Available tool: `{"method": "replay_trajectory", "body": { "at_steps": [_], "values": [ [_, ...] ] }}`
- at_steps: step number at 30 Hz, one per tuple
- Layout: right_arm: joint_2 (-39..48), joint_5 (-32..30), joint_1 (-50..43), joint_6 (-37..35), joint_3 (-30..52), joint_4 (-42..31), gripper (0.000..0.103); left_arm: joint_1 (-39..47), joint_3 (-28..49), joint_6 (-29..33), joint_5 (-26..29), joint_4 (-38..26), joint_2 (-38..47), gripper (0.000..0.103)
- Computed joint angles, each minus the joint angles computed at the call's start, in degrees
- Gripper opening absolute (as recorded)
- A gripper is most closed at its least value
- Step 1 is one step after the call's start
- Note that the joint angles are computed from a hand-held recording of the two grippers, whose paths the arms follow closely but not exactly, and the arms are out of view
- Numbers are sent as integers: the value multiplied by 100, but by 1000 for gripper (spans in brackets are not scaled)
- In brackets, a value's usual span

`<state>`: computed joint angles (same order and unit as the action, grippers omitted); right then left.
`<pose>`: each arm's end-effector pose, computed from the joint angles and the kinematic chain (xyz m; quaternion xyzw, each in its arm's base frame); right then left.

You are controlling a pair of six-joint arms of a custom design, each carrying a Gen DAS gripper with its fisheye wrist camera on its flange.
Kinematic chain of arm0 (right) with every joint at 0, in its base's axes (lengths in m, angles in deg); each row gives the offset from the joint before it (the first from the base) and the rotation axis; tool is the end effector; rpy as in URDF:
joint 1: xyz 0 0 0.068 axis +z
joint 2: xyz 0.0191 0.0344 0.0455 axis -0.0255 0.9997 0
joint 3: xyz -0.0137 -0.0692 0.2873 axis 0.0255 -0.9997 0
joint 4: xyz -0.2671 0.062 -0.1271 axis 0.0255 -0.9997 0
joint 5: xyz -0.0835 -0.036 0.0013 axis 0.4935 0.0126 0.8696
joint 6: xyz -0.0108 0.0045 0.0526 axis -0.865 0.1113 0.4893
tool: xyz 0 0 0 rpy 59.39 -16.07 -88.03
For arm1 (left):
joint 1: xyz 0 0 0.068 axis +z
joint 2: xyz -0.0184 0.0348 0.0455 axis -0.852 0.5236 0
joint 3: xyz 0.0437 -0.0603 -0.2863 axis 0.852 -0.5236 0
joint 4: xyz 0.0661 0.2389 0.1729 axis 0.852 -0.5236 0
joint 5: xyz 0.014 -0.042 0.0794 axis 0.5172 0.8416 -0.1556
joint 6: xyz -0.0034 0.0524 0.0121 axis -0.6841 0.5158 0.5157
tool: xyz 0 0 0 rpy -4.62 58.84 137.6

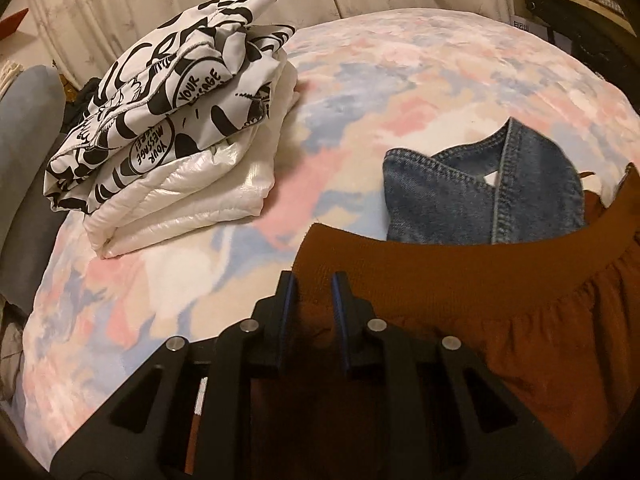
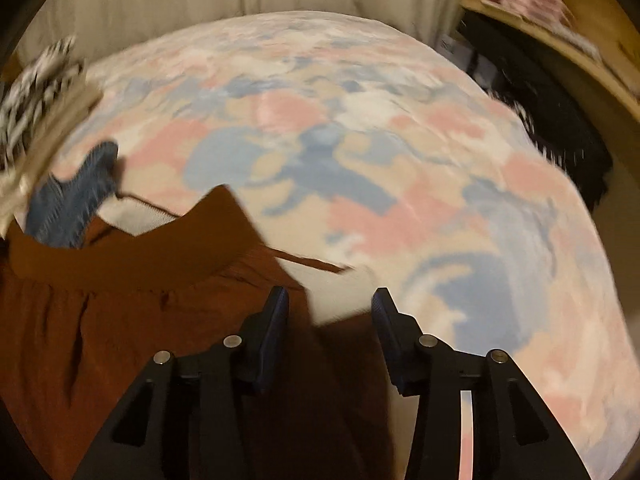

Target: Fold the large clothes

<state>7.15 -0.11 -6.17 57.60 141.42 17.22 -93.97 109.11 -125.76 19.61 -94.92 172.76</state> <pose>0.3736 -0.0259 0.2064 -0.1314 0.9504 0.0093 0.2817 0.2528 -0.1533 0.1651 -0.1459 0.9266 0.1762 0.2986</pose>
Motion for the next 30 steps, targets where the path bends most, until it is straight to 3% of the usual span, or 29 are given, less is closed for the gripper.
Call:
{"method": "replay_trajectory", "body": {
  "at_steps": [6, 11, 14, 16, 21, 28, 30],
  "values": [
    [-792, -792, -541, -243, -132, -648, 46, -461, 84, -784, 224, -836, -813, 17],
    [-1876, -1424, -503, -449, -662, -1523, 50, -1733, 36, -2139, 158, -1982, -1405, 17],
    [-2644, -1560, -312, -571, -1187, -1842, 60, -2528, -153, -3176, 214, -2446, -1560, 17],
    [-3059, -1412, -27, -572, -1546, -1903, 60, -2953, -310, -3832, 298, -2700, -1516, 17],
    [-3721, -481, 289, -473, -2447, -1585, 60, -3352, -1159, -4796, 772, -2423, -2000, 17],
    [-4310, -1284, -1305, -1244, -2466, -2525, 60, -3670, -1141, -5087, 762, -2624, -2161, 17],
    [-4367, -1381, -1607, -1577, -2347, -2700, 60, -3753, -1069, -5176, 855, -2638, -2155, 23]
  ]
}}
